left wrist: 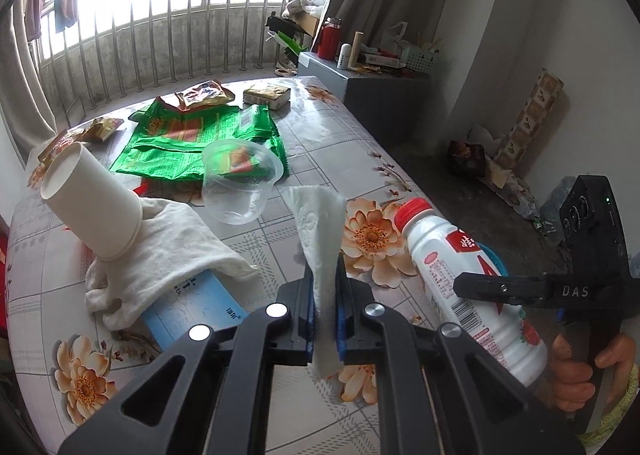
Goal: Collect trash
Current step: 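Carry bottle and tissue over the blue wastebasket and open both tools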
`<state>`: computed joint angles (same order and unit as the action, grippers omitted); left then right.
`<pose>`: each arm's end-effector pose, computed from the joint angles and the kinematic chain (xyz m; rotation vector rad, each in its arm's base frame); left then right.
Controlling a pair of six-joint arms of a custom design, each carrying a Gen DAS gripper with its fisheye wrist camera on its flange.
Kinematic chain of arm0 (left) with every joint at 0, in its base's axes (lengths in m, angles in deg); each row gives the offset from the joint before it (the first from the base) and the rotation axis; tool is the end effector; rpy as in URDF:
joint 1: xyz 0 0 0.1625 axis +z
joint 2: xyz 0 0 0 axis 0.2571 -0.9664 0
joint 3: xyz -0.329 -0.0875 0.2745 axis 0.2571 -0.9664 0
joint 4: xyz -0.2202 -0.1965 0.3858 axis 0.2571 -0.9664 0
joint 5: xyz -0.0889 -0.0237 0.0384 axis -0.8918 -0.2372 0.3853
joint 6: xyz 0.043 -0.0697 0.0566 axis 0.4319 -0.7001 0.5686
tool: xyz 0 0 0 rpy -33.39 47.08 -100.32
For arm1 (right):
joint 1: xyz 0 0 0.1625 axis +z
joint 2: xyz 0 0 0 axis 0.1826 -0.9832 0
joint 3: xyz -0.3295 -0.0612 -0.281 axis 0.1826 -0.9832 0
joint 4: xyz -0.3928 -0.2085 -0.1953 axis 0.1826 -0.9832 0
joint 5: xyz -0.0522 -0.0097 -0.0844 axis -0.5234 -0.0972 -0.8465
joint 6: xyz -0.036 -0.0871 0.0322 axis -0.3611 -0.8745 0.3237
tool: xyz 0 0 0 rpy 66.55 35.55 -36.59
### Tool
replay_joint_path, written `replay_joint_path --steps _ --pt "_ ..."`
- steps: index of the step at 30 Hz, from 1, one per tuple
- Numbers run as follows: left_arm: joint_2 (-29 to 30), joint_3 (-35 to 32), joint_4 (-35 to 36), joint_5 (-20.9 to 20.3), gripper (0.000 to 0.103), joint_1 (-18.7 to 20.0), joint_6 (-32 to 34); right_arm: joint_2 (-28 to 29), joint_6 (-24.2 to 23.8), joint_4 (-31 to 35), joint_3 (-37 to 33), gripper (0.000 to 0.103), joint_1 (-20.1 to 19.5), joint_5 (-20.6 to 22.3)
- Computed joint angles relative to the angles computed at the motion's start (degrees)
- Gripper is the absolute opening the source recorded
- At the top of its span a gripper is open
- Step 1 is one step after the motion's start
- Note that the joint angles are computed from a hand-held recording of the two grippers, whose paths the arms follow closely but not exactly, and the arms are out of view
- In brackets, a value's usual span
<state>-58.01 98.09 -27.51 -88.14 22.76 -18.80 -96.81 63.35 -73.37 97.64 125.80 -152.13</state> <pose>-0.2825 -0.4670 0.6646 0.6822 2.4852 -0.7243 0.6275 -0.4725 0.2650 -0.2293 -2.9535 0.7398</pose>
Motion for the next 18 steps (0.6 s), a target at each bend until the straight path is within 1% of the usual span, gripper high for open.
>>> replay_joint_path --steps 6,11,15,18 --pt "1.51 0.18 -1.27 -1.06 0.007 -1.27 1.79 -4.85 1.61 -4.14 4.83 0.055 1.06 -2.52" --pt "3.54 0.00 -2.81 -2.77 0.007 -2.53 3.59 -8.91 2.74 -7.54 8.69 0.055 1.86 -4.98" --pt "5.92 -0.09 -4.16 -5.27 0.007 -3.71 5.39 -12.41 4.61 -10.08 12.39 0.055 2.39 -7.13" --pt "8.13 -0.18 -4.49 -8.18 0.008 -4.35 6.56 -15.95 7.41 -11.61 16.24 0.055 2.75 -9.26"
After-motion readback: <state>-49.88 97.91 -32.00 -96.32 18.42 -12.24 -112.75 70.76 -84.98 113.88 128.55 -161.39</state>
